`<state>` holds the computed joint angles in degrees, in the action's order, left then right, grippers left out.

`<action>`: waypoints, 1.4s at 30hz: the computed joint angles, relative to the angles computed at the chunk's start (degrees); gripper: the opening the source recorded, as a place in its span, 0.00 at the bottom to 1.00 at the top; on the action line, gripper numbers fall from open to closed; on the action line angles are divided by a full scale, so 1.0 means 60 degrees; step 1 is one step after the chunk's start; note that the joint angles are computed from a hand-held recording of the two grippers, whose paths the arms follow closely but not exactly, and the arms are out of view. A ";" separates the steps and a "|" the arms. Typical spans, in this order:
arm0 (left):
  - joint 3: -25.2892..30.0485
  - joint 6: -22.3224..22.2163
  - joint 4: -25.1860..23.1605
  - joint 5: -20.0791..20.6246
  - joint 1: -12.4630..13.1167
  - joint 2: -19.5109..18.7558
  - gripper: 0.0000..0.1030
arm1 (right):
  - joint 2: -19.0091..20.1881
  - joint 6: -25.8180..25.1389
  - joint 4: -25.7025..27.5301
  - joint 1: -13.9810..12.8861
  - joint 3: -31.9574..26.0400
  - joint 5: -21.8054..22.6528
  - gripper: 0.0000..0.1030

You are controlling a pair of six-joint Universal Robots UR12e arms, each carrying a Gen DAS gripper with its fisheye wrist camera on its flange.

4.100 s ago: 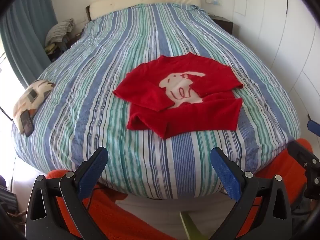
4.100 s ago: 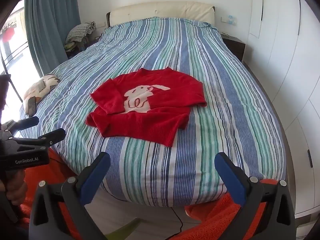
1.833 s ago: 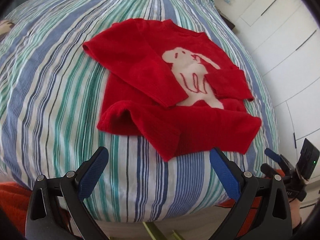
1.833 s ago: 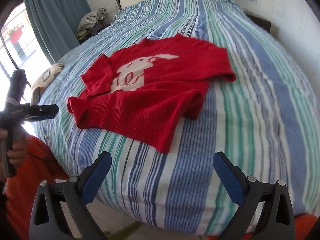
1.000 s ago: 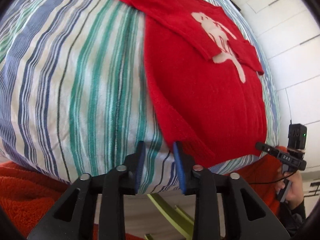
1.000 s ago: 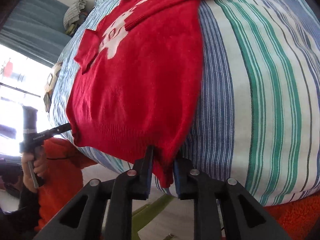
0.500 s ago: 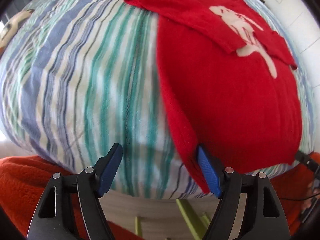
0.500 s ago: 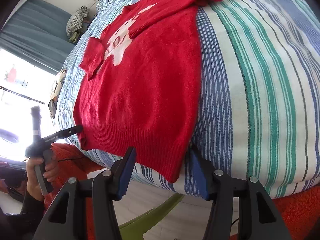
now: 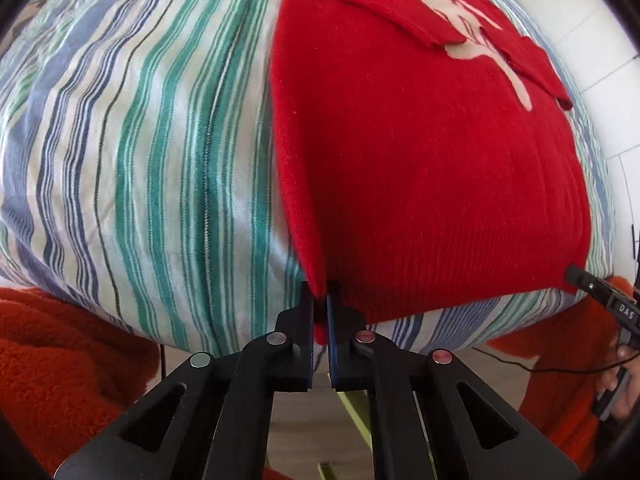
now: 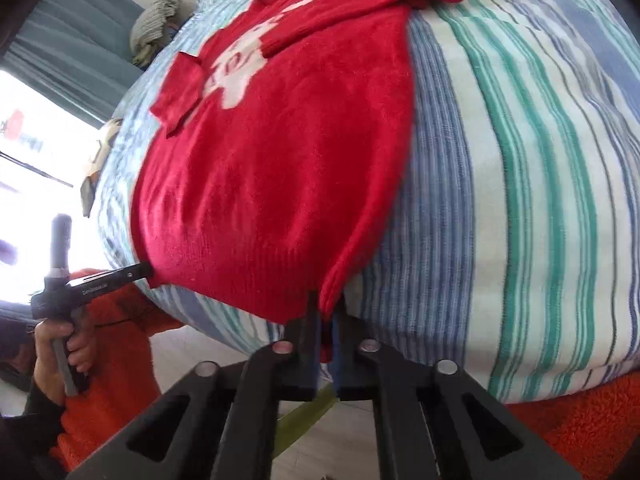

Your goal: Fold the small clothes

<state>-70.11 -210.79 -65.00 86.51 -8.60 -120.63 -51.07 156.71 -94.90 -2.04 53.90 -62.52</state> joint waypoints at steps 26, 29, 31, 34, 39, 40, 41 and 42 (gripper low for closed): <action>0.0392 -0.0006 -0.0488 0.0855 -0.0312 -0.0360 0.04 | -0.0223 0.0030 -0.1197 0.0414 0.0474 -0.1988 0.04; 0.0455 0.0027 -0.0535 0.0919 -0.0363 -0.0421 0.05 | -0.0264 -0.0094 -0.1399 0.0492 0.0551 -0.2239 0.04; 0.0510 0.0048 -0.0585 0.0970 -0.0398 -0.0459 0.05 | -0.0289 -0.0173 -0.1513 0.0538 0.0600 -0.2382 0.04; 0.0579 0.0066 -0.0617 0.1012 -0.0439 -0.0525 0.05 | -0.0295 -0.0203 -0.1568 0.0573 0.0612 -0.2465 0.04; 0.0629 0.0042 -0.0640 0.0995 -0.0468 -0.0573 0.05 | -0.0352 -0.0256 -0.1725 0.0647 0.0719 -0.2639 0.04; 0.0641 0.0035 -0.0645 0.0994 -0.0478 -0.0585 0.05 | -0.0361 -0.0271 -0.1759 0.0663 0.0738 -0.2676 0.04; 0.0650 0.0033 -0.0647 0.0998 -0.0486 -0.0595 0.05 | -0.0378 -0.0271 -0.1802 0.0683 0.0777 -0.2702 0.04; 0.0654 0.0039 -0.0649 0.1005 -0.0487 -0.0599 0.05 | -0.0392 -0.0270 -0.1832 0.0695 0.0810 -0.2712 0.04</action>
